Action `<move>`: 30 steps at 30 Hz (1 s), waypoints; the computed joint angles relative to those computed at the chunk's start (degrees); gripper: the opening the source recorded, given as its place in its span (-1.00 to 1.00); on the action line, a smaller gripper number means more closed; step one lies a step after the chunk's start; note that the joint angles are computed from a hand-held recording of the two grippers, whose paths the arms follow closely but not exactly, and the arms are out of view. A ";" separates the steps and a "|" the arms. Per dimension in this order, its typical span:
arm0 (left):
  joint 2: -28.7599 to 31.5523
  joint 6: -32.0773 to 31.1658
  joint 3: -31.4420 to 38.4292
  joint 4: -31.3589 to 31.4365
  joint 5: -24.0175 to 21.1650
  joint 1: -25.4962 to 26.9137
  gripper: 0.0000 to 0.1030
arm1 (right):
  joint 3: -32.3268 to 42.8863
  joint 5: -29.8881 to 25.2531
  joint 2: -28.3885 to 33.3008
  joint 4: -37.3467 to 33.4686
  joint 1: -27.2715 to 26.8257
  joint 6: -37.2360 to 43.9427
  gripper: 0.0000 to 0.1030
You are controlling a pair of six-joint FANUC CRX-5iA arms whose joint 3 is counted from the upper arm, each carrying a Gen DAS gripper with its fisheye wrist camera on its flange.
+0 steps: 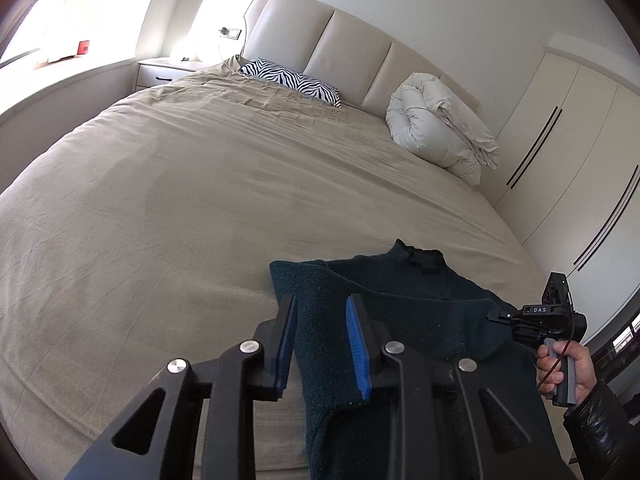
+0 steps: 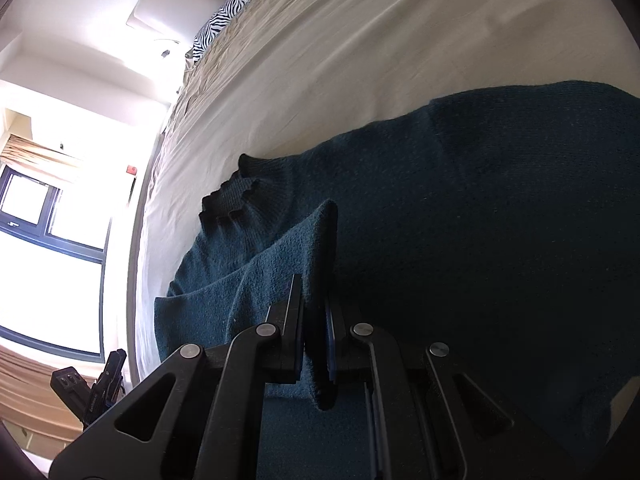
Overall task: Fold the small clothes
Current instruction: 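Carry the held sleeve across the sweater body with the left tool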
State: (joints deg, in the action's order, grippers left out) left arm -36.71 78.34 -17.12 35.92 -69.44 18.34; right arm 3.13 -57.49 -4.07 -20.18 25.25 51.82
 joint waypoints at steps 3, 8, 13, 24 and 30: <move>1.64 0.83 -0.30 0.78 1.35 -1.86 -0.47 | -2.61 1.04 -1.39 0.77 0.15 -0.38 -0.86; 3.13 2.57 -0.40 0.19 2.25 -3.68 -0.47 | -4.46 1.43 -2.41 0.83 -0.10 -0.38 -0.86; 3.61 2.90 -0.83 -0.05 2.78 -3.79 -0.47 | -6.50 2.21 -4.14 -0.32 -1.38 0.05 -0.86; 5.69 2.84 -1.79 1.76 4.89 -5.33 -0.47 | -7.73 2.40 -5.49 -0.60 -1.93 -0.37 -0.86; 8.59 3.70 -1.12 0.80 6.59 -7.81 -0.47 | -9.32 2.91 -7.15 -1.12 -2.36 -0.76 -0.86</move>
State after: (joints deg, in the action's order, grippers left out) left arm -28.12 82.04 -18.23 36.72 -62.85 10.53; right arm -6.19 -54.58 -11.22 -21.30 22.89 51.07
